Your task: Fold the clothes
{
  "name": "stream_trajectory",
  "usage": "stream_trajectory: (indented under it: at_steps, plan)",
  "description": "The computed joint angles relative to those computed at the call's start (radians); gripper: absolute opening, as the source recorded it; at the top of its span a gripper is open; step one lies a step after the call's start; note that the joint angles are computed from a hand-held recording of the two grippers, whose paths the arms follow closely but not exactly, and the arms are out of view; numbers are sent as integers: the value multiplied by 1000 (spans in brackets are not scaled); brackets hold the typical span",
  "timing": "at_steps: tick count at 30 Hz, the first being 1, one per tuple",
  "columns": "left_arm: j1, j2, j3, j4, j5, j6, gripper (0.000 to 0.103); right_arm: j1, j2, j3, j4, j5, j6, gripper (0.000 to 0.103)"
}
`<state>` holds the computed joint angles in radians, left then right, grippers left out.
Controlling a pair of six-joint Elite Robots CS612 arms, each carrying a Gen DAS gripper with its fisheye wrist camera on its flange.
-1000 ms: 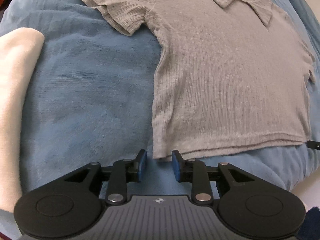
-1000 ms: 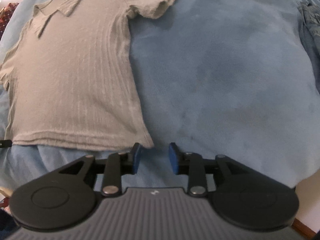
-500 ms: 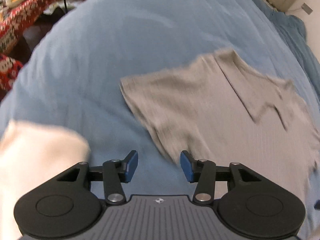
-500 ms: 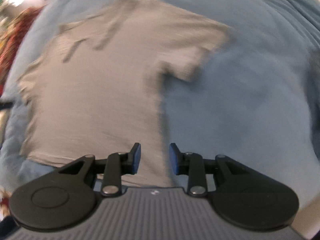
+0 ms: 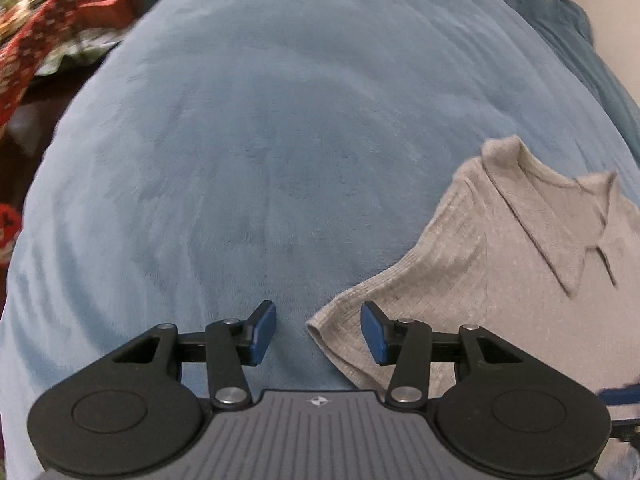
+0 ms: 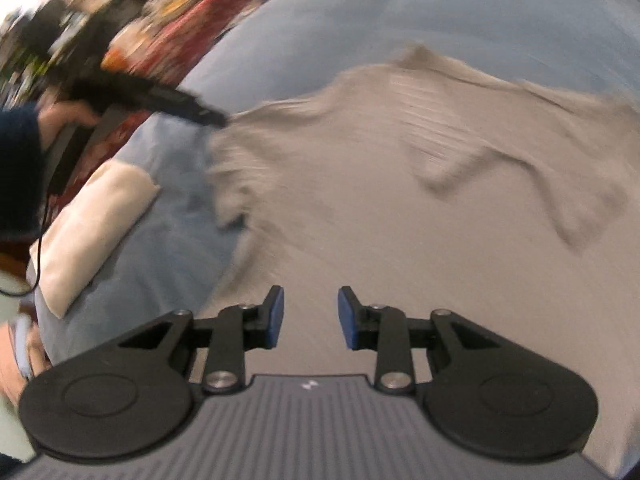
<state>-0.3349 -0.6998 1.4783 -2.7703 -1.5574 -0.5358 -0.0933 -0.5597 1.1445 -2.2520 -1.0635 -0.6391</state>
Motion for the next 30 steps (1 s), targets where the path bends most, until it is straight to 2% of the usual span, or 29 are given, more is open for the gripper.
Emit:
stream_trajectory:
  at_steps: [4, 7, 11, 12, 14, 15, 18, 21, 26, 30]
  plan:
    - [20, 13, -20, 11, -94, 145, 43, 49, 45, -70, 55, 27, -64, 33]
    - [30, 20, -32, 28, -127, 204, 37, 82, 70, -100, 37, -14, -109, 33]
    - [45, 32, -47, 27, -178, 237, 36, 109, 76, -97, 3, -71, -176, 33]
    - [45, 33, -49, 33, -176, 255, 35, 112, 76, -96, 4, -76, -189, 33]
    - [43, 33, -52, 45, -167, 284, 23, 120, 80, -97, 1, -87, -200, 33]
    - [43, 34, -54, 53, -163, 286, 12, 124, 81, -95, -6, -96, -209, 31]
    - [46, 35, -53, 49, -167, 285, 6, 130, 81, -86, -34, -120, -216, 15]
    - [44, 33, -47, 35, -163, 291, 3, 130, 80, -83, -44, -123, -197, 6]
    - [39, 4, -23, 20, -108, 297, 3, 115, 67, -88, 13, -51, -147, 6]
    - [36, -27, -2, 13, -63, 296, 3, 104, 52, -80, 41, 1, -145, 6]
